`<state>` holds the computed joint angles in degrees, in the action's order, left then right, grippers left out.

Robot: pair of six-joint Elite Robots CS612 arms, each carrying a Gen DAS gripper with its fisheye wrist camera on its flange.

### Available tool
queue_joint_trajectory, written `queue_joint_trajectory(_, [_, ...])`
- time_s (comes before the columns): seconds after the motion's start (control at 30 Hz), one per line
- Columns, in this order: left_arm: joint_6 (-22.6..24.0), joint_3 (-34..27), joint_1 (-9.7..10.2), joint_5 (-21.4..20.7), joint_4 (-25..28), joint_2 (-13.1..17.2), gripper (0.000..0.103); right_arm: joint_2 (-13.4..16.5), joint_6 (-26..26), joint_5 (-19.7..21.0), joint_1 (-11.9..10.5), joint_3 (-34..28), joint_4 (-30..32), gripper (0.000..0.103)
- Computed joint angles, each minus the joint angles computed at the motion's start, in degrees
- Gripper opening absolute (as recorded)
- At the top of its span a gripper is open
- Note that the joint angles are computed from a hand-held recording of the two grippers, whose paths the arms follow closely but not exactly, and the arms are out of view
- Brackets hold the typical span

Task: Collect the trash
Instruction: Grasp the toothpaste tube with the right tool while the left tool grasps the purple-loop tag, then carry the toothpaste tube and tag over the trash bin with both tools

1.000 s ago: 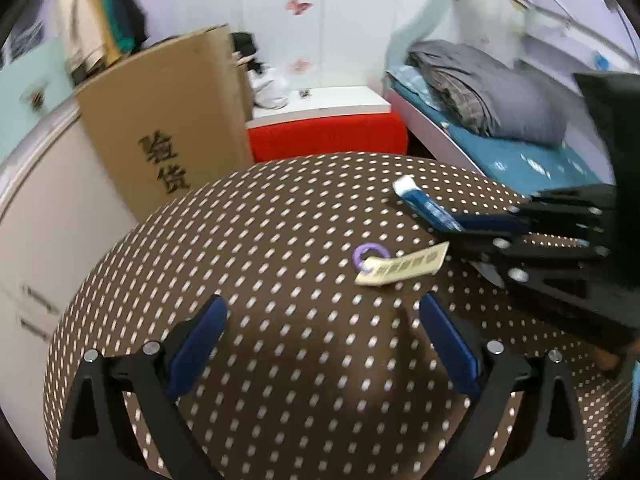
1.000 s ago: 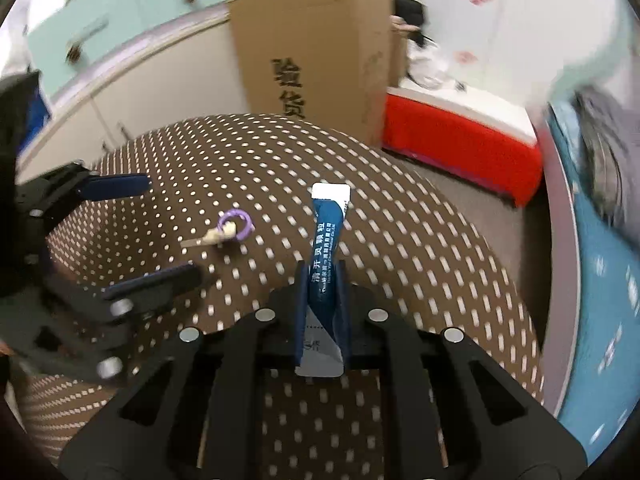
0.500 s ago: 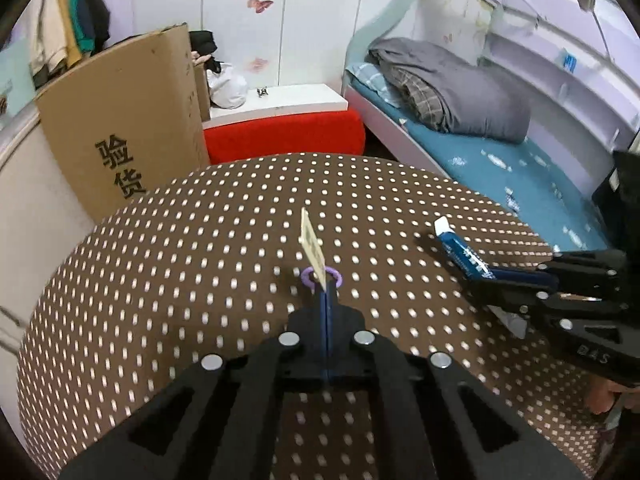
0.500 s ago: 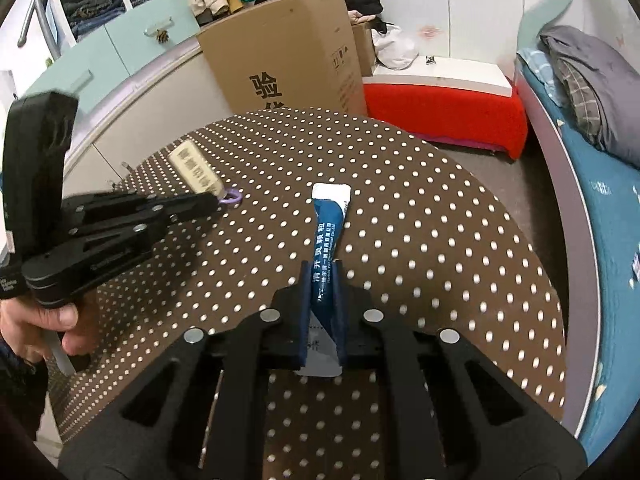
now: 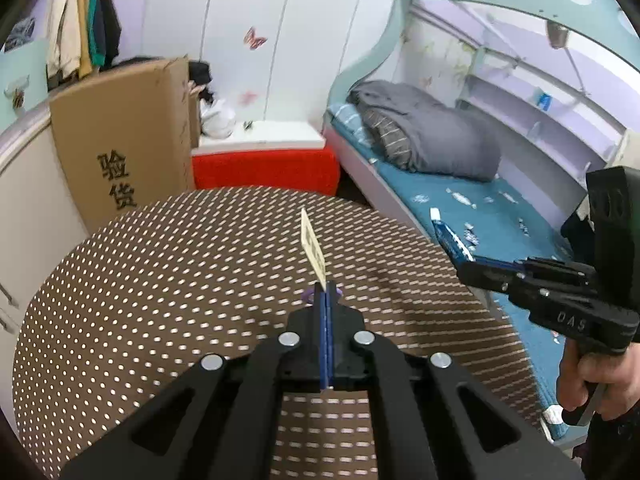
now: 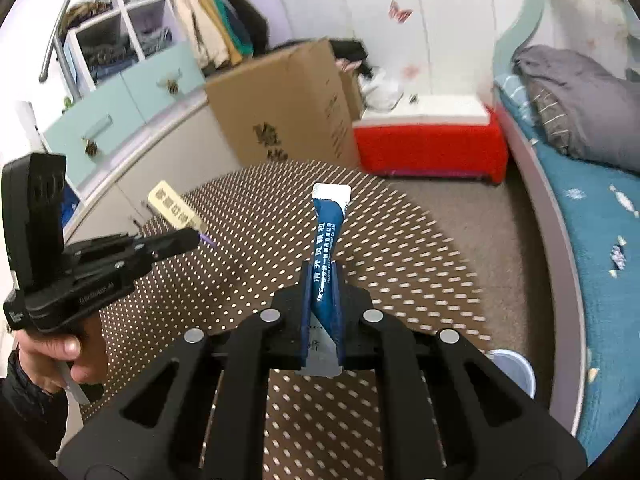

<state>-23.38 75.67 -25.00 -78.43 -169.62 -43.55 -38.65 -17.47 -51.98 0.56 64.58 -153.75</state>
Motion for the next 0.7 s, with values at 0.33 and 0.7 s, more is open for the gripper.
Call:
queue_joint_trajectory(0.33, [3.50,-4.71,-4.63,1.50,0.21,0.63,0.000,-3.30,8.79,-1.64,-5.51,5.45,-11.06,0.010])
queue_joint_trajectory(0.7, [6.81,-18.11,-8.22,-4.12,6.41,7.64,0.000,0.79,17.83,-7.03,-10.11,3.76,-8.22,0.010])
